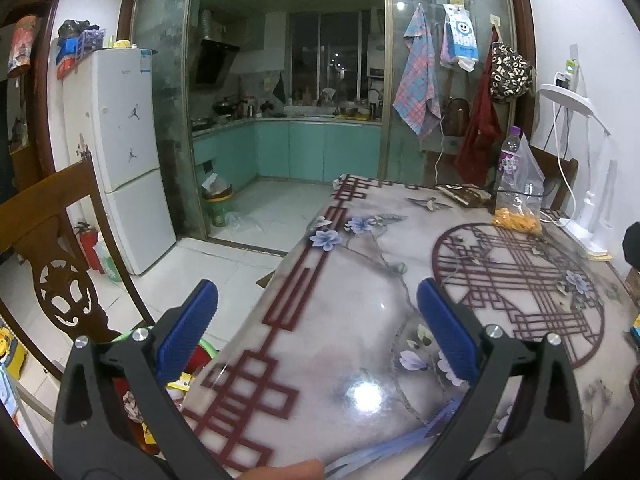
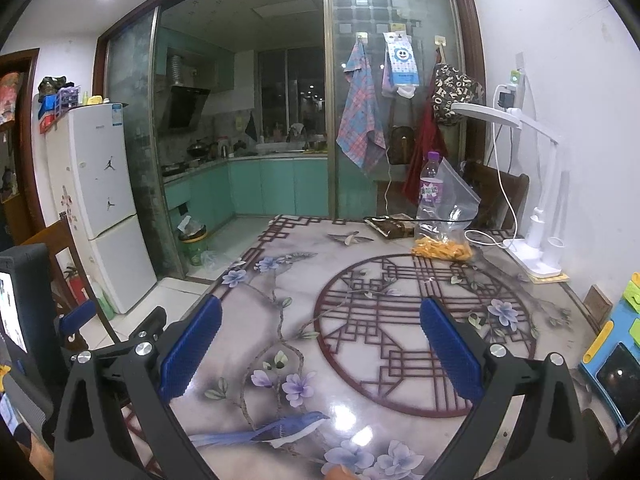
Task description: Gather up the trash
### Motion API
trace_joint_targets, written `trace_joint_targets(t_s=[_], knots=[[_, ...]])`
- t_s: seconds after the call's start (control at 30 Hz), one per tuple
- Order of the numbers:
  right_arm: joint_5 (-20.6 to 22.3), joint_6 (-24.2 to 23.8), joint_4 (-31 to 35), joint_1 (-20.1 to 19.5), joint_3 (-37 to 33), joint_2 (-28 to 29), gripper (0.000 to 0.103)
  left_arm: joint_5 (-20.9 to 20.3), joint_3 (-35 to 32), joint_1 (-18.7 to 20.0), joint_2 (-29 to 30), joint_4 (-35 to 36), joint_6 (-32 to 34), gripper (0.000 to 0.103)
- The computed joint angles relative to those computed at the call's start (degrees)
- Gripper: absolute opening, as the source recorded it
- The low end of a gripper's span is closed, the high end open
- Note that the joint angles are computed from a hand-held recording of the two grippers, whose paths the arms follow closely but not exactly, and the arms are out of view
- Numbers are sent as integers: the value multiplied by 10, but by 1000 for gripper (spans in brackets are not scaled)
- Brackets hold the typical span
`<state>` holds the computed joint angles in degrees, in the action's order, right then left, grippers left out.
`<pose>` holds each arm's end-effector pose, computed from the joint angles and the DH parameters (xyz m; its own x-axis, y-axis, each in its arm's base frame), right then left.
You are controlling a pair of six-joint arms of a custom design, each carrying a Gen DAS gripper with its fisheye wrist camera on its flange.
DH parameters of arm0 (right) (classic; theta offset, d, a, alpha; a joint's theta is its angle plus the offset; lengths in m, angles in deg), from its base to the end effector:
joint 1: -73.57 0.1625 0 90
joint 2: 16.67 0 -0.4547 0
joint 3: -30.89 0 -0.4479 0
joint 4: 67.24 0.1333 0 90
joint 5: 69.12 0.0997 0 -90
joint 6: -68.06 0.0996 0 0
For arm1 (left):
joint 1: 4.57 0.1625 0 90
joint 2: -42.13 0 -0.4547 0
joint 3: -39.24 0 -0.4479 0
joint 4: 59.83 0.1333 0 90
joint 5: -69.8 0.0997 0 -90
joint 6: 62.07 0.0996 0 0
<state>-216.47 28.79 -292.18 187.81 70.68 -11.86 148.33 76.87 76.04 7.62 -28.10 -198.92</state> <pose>0.3839 -0.7321 -0.0901 -0.6500 0.4263 0.6291 -0.5283 0.3416 -0.7773 0.0132 -0.8587 0.2581 -0.6611 0.3848 -0.6442 0.7475 0.4121 -0.5210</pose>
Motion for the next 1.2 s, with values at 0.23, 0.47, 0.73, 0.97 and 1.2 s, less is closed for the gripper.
trace_joint_targets(t_s=[0.23,0.47,0.73,0.97,1.2], knots=[[-2,2,1,0,4,-2,96,2,1,0,-1,-1,0,98],[-1,2,-1,0,7,-4,96,-2,1,1,-1,-5,3,98],[-4,2,-5,0,10,-5,96,-5,-2,1,0,-6,3,98],[-3,2,-4,-1,11,-5,96,-6,-3,1,1,-6,5,98],[-5,7,-6,-2,18,-7,96,-5,-4,2,1,-5,8,98]])
